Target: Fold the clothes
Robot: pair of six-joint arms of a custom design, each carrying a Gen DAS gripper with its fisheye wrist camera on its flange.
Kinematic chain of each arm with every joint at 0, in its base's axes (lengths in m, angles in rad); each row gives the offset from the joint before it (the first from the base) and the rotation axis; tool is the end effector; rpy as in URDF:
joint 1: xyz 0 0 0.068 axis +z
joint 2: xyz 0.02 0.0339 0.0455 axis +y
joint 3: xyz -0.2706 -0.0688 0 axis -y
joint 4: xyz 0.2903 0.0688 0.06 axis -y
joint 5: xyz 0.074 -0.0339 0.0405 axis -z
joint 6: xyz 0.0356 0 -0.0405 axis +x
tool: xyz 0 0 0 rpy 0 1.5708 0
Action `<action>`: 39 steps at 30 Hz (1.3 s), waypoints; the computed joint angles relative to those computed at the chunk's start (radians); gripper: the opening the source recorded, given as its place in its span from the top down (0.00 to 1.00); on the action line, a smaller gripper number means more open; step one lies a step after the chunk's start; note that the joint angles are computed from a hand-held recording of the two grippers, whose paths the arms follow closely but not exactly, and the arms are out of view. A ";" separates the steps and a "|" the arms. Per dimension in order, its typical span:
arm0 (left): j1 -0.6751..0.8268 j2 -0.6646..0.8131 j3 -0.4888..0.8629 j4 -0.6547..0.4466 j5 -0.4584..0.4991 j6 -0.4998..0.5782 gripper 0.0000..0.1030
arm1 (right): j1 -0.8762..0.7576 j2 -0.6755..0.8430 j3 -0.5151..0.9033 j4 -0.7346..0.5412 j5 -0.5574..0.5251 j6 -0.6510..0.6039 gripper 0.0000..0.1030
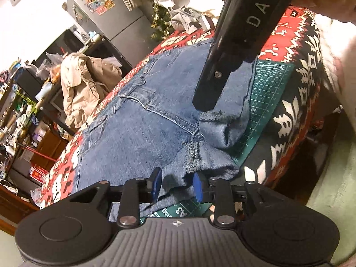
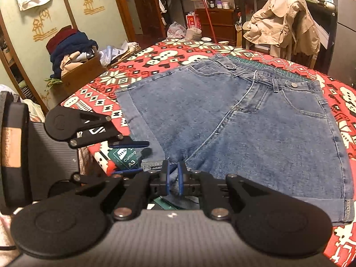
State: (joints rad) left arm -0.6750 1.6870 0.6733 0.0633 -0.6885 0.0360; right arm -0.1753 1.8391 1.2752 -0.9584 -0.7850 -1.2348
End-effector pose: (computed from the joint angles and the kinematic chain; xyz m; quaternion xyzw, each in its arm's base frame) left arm 0.2599 -0.1791 0.0850 0.2154 0.8762 0.2149 0.3737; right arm 0.3726 -0.0404 0.1709 -0.4748 0.7924 0.2767 0.2649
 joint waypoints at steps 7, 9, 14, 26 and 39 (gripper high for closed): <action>-0.043 0.001 -0.030 0.065 -0.068 0.094 0.94 | 0.001 0.000 -0.007 0.009 0.010 0.007 0.90; -0.055 -0.027 -0.054 0.070 -0.080 0.126 0.95 | 0.000 -0.001 -0.010 0.010 0.008 0.011 0.90; -0.046 -0.021 -0.047 0.044 -0.050 0.131 0.95 | 0.009 0.006 -0.010 -0.007 0.008 0.003 0.90; -0.024 -0.018 -0.023 -0.012 -0.002 0.079 0.94 | 0.097 0.091 0.039 -0.060 -0.035 0.051 0.90; 0.074 -0.203 -0.072 -0.157 0.128 -0.047 0.85 | 0.159 0.152 0.033 -0.021 0.043 0.132 0.96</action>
State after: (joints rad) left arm -0.6013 1.4839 0.6014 -0.0937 -0.5605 -0.0107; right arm -0.0167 1.9908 1.3085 -0.9792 -0.7424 -1.1033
